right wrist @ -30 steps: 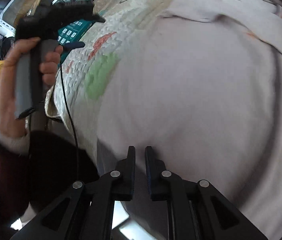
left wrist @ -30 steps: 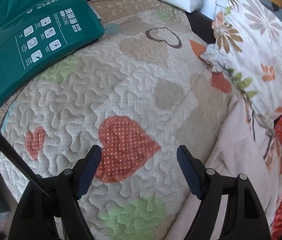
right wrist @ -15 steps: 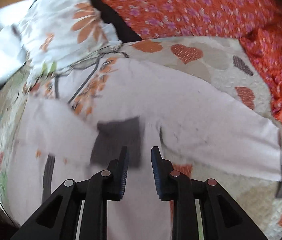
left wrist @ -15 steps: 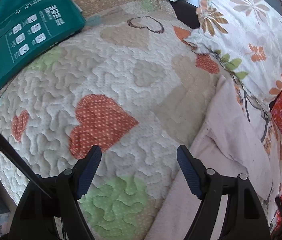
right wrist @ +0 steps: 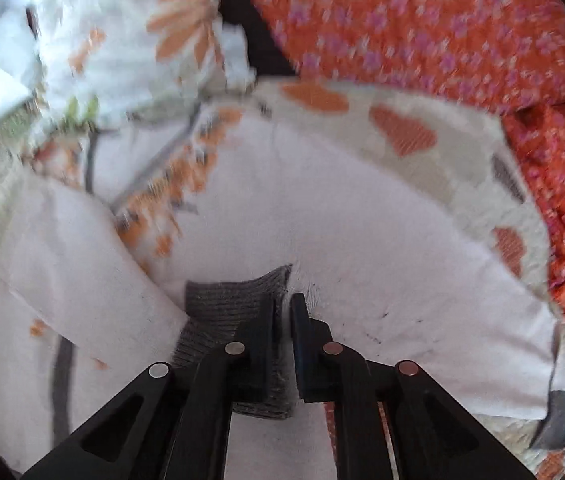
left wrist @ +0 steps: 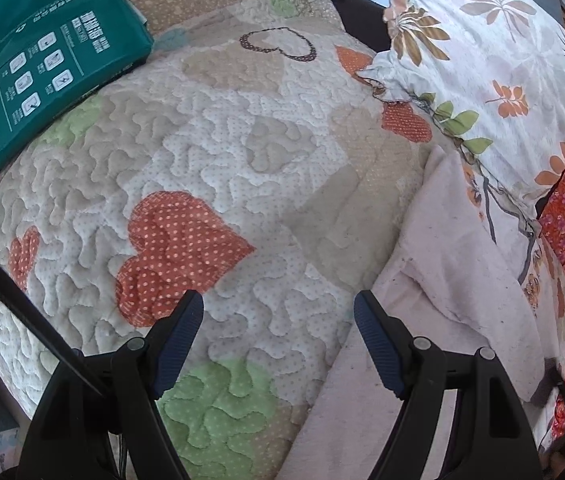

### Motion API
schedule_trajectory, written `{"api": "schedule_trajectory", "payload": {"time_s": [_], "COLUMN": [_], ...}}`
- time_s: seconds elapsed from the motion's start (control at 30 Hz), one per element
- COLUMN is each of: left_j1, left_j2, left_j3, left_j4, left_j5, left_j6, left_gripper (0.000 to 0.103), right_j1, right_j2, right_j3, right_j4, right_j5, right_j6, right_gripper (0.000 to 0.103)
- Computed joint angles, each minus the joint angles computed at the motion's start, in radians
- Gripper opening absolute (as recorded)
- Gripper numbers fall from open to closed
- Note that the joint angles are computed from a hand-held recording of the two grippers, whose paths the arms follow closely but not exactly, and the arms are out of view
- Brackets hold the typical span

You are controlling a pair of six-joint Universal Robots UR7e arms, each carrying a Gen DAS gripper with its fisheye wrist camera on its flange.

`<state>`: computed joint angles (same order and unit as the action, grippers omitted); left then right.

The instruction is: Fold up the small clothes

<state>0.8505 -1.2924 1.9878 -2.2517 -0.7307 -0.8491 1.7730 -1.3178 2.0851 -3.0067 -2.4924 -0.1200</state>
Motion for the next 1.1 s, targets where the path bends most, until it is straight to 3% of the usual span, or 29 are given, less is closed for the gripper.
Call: {"api": "schedule_trajectory", "payload": {"time_s": [0.07,0.17,0.27,0.33,0.43,0.5,0.57,0.67,0.8,0.87,1.03,1.07,1.1], "left_j1": [-0.005,-0.006,-0.008,-0.007,-0.002,0.002,0.003,-0.001,0.004,0.005,0.01,0.011,0.012], "left_j2": [0.006,0.017,0.023,0.02,0.018,0.019,0.021,0.027,0.031,0.029,0.025,0.025,0.027], "left_j3": [-0.001,-0.007,-0.009,-0.007,-0.007,-0.01,-0.011,-0.012,-0.016,-0.015,-0.012,-0.013,-0.014], "left_j4": [-0.002,0.007,0.025,0.026,0.021,0.018,0.014,0.016,0.024,0.026,0.018,0.018,0.017], "left_j5": [0.006,0.003,0.006,0.006,0.005,-0.006,-0.017,-0.019,-0.034,-0.035,-0.038,-0.041,-0.047], "left_j6": [0.006,0.014,0.013,0.012,0.008,0.008,0.014,0.027,0.028,0.025,0.021,0.021,0.023], "left_gripper": [0.077,0.077,0.077,0.077,0.077,0.077,0.077,0.077,0.077,0.077,0.077,0.077,0.077], "right_j1": [0.01,0.008,-0.053,-0.071,-0.085,-0.086,-0.101,-0.114,-0.118,-0.113,-0.124,-0.119,-0.107], "right_j2": [-0.034,-0.014,-0.032,-0.059,-0.15,-0.186,-0.232,-0.265,-0.238,-0.19,-0.112,-0.099,-0.079], "right_j3": [0.026,0.031,0.02,0.039,0.089,0.103,0.131,0.186,0.225,0.21,0.18,0.162,0.13], "right_j4": [-0.086,-0.186,-0.017,-0.011,-0.007,0.026,0.073,0.065,0.032,0.018,-0.119,-0.107,-0.068], "right_j5": [0.034,-0.043,-0.04,-0.014,0.163,0.248,0.369,0.474,0.471,0.39,0.358,0.35,0.332], "right_j6": [-0.021,-0.058,0.057,0.106,0.16,0.189,0.243,0.308,0.374,0.408,0.401,0.389,0.377], "right_gripper": [0.004,0.002,0.002,0.002,0.004,0.013,0.029,0.037,0.039,0.039,0.037,0.013,0.007]}}
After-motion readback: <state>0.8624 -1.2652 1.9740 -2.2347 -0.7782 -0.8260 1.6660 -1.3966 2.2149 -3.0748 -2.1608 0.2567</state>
